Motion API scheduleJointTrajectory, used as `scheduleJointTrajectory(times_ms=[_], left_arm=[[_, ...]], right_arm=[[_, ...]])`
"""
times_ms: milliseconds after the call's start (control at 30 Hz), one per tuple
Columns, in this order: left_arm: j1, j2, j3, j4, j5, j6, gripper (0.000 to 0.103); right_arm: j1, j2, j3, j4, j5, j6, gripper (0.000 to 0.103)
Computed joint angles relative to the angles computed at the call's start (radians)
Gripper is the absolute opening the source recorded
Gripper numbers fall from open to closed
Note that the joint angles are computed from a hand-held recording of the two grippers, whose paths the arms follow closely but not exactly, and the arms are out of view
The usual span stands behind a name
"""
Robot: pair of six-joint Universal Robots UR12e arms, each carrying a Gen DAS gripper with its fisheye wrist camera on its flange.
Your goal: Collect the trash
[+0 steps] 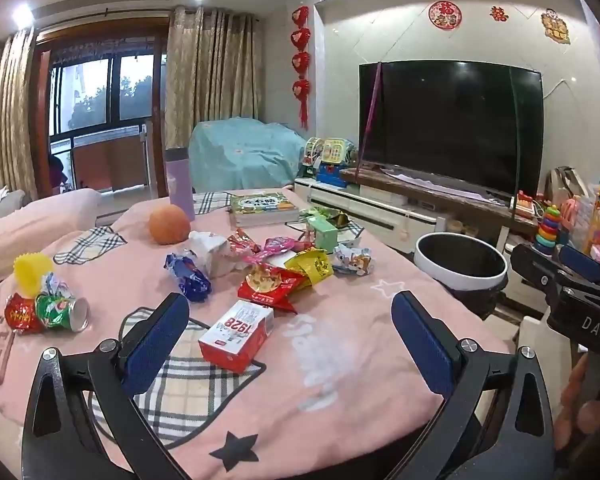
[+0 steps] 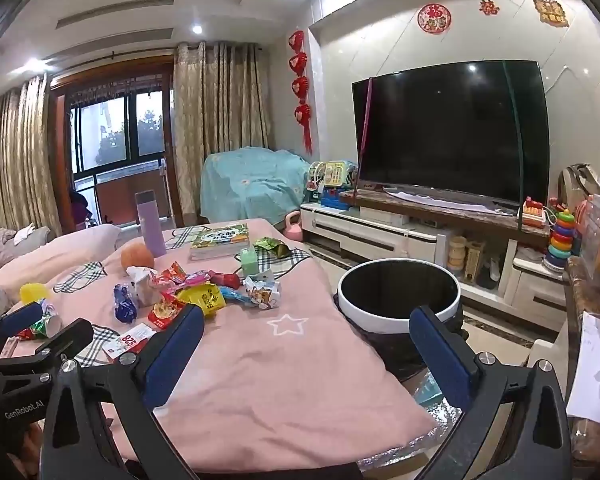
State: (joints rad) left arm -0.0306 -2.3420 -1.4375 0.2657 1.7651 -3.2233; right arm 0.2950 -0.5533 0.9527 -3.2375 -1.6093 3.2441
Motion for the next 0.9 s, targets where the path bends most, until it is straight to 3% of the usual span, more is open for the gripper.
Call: scheduleJointTrajectory(times_ms=[900], left_arm=[[0.001, -0.002, 0.004, -0.011, 0.009, -0.012, 0.103]], right_arm=[[-0.002, -0.003, 0.003, 0.022, 0.003, 0.003, 0.103]])
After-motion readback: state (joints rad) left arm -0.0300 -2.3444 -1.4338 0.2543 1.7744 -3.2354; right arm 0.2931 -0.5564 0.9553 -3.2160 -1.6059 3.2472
